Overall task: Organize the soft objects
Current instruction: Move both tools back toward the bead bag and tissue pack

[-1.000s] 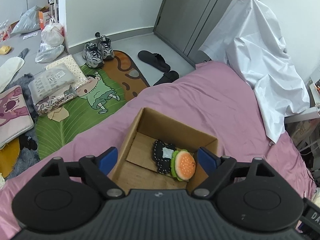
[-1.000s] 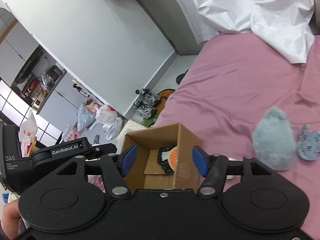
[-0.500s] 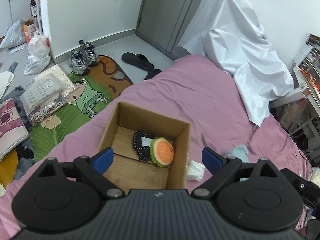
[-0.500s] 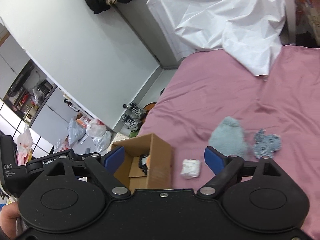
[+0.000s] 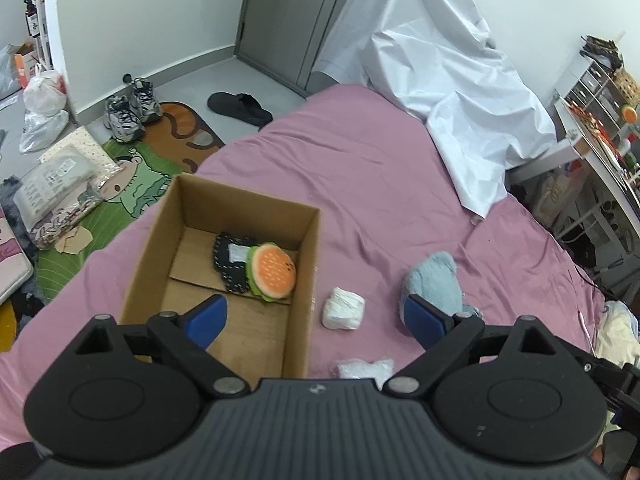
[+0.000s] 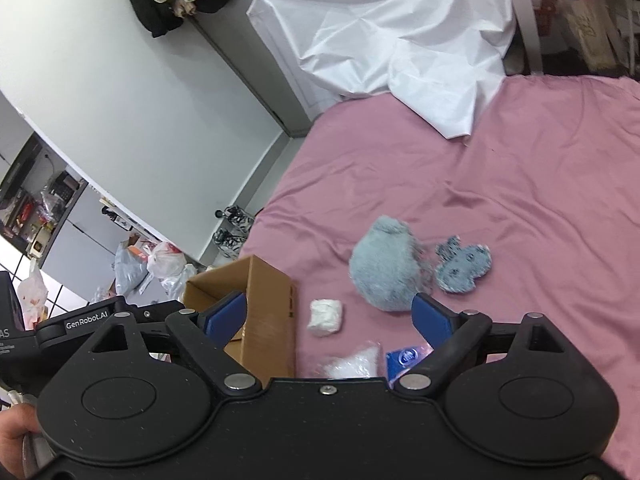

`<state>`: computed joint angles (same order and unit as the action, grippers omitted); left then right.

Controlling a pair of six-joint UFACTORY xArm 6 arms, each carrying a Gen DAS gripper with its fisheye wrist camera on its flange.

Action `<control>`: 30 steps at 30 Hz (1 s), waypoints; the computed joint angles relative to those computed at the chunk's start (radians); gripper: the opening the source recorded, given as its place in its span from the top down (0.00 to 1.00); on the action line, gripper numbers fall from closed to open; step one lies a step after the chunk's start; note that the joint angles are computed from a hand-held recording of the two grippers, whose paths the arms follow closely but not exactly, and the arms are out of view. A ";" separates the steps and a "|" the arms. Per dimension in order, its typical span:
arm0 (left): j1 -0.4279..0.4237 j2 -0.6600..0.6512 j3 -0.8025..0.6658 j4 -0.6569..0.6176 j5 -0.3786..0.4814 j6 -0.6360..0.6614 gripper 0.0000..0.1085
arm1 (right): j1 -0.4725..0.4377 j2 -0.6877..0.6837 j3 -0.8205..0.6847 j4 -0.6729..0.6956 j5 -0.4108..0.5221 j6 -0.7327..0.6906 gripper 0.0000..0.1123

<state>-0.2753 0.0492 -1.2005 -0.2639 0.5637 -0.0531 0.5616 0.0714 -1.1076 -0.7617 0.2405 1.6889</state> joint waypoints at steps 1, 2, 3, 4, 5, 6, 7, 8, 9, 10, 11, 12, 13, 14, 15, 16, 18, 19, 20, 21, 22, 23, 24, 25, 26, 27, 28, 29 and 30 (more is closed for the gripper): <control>-0.005 0.001 0.000 0.000 0.001 -0.001 0.13 | 0.000 -0.008 0.012 0.001 -0.002 0.004 0.21; -0.010 0.002 0.002 -0.002 0.000 -0.002 0.13 | -0.001 -0.012 0.021 0.008 -0.004 0.003 0.21; -0.013 0.002 0.004 -0.004 -0.002 -0.001 0.13 | -0.001 -0.014 0.027 0.016 -0.007 -0.002 0.21; -0.018 0.000 0.008 -0.004 -0.004 -0.004 0.13 | -0.001 -0.016 0.033 0.027 -0.007 -0.007 0.21; -0.022 0.001 0.008 -0.002 -0.006 -0.007 0.13 | -0.001 -0.018 0.039 0.037 -0.007 -0.011 0.21; -0.026 0.001 0.011 0.000 -0.008 -0.011 0.13 | -0.001 -0.021 0.047 0.044 -0.007 -0.013 0.21; -0.031 0.001 0.015 -0.005 -0.012 -0.009 0.13 | -0.002 -0.022 0.053 0.050 -0.011 -0.011 0.21; -0.035 0.001 0.019 -0.011 -0.013 -0.004 0.13 | -0.004 -0.024 0.060 0.051 -0.015 -0.005 0.21; -0.040 0.002 0.022 -0.013 -0.014 -0.004 0.13 | -0.006 -0.024 0.066 0.054 -0.018 0.000 0.21; -0.045 0.002 0.025 -0.010 -0.014 -0.006 0.13 | -0.007 -0.024 0.074 0.073 -0.021 -0.007 0.21; -0.050 0.004 0.026 -0.007 -0.014 -0.007 0.13 | -0.007 -0.023 0.082 0.103 -0.023 -0.023 0.21; -0.057 0.005 0.030 -0.007 -0.017 -0.004 0.14 | -0.007 -0.023 0.090 0.127 -0.024 -0.034 0.21; -0.063 0.004 0.035 -0.008 -0.019 -0.002 0.14 | -0.007 -0.021 0.097 0.158 -0.026 -0.048 0.21; -0.070 0.004 0.040 -0.012 -0.021 0.004 0.15 | -0.006 -0.018 0.103 0.197 -0.027 -0.072 0.23; -0.077 0.004 0.046 -0.014 -0.023 0.006 0.15 | -0.004 -0.014 0.107 0.238 -0.025 -0.101 0.25; -0.083 0.005 0.049 -0.017 -0.023 0.009 0.16 | -0.002 -0.012 0.109 0.261 -0.019 -0.114 0.28; -0.096 0.011 0.053 -0.017 -0.026 0.004 0.16 | 0.002 -0.007 0.109 0.291 -0.001 -0.130 0.35; -0.101 0.014 0.054 -0.017 -0.026 0.004 0.18 | 0.004 -0.005 0.110 0.309 0.000 -0.147 0.37; -0.107 0.016 0.056 -0.015 -0.028 0.000 0.20 | 0.006 -0.001 0.110 0.326 -0.003 -0.161 0.37; -0.112 0.020 0.058 -0.015 -0.029 -0.002 0.21 | 0.007 0.002 0.112 0.340 -0.009 -0.170 0.37; -0.118 0.025 0.057 -0.012 -0.026 -0.008 0.23 | 0.009 0.006 0.112 0.357 -0.012 -0.181 0.38; -0.124 0.030 0.056 -0.014 -0.023 -0.011 0.26 | 0.012 0.008 0.112 0.377 -0.007 -0.197 0.39; -0.128 0.035 0.054 -0.018 -0.019 -0.011 0.27 | 0.014 0.013 0.110 0.399 -0.001 -0.212 0.39; -0.132 0.041 0.052 -0.019 -0.015 -0.014 0.30 | 0.014 0.018 0.109 0.427 0.000 -0.235 0.41; -0.137 0.047 0.053 -0.014 -0.010 -0.024 0.34 | 0.015 0.023 0.110 0.455 -0.002 -0.255 0.43; -0.142 0.054 0.051 -0.008 -0.002 -0.038 0.35 | 0.015 0.025 0.112 0.472 -0.003 -0.266 0.43; -0.146 0.059 0.053 -0.006 0.001 -0.046 0.36 | 0.014 0.027 0.114 0.485 -0.004 -0.275 0.44; -0.151 0.064 0.054 -0.003 0.000 -0.054 0.39 | 0.013 0.026 0.116 0.494 -0.004 -0.284 0.45; -0.155 0.071 0.055 0.005 0.001 -0.067 0.40 | 0.013 0.028 0.117 0.506 -0.003 -0.294 0.46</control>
<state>-0.4306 0.1204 -1.1458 -0.2590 0.5648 -0.1205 0.5745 0.0992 -0.9904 -0.2552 0.2375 1.3950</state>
